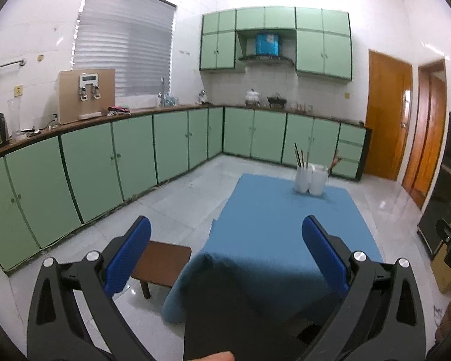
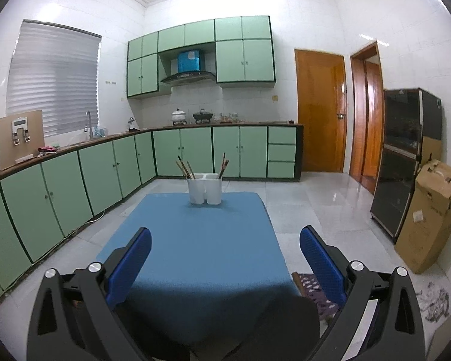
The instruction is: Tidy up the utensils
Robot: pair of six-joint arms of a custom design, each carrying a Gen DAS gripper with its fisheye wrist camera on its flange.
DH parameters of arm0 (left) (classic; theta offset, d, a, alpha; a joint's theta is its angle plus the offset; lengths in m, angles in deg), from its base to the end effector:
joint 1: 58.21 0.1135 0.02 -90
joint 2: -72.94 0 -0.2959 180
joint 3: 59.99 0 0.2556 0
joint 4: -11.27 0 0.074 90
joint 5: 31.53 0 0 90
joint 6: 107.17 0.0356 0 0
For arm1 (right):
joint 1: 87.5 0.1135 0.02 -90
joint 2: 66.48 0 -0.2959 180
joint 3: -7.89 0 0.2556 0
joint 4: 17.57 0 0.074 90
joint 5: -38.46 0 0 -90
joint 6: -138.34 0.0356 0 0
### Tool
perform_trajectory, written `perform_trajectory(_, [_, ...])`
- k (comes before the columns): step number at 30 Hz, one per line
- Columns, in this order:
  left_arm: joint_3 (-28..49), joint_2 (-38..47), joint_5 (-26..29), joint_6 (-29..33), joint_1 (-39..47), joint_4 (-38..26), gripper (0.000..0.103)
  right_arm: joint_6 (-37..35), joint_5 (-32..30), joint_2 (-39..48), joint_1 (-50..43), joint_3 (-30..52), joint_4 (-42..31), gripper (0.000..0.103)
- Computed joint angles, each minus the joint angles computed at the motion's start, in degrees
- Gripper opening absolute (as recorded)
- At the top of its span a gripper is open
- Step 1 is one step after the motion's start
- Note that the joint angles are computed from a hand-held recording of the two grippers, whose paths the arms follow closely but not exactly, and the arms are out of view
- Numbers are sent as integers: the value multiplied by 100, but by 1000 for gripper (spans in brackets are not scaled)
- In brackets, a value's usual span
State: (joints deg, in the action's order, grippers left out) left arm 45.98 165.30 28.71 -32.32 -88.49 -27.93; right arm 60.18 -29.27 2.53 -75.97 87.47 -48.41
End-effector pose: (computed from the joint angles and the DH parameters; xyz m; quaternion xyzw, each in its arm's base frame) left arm 0.3329 -0.1739 0.4240 -0.0280 0.8287 0.0015 0.5590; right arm 0.2629 0.0399 0.3996 0.1126 0.8048 -0.0416 0.5814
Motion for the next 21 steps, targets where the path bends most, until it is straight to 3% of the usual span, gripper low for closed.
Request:
perform_trajectory(9, [-124, 16, 76, 125, -32, 195, 98, 168, -145, -60, -118, -132, -38, 97])
perform_trajectory(21, [-274, -65, -237, 280, -215, 450, 98, 147, 1, -226, -102, -221, 85, 97])
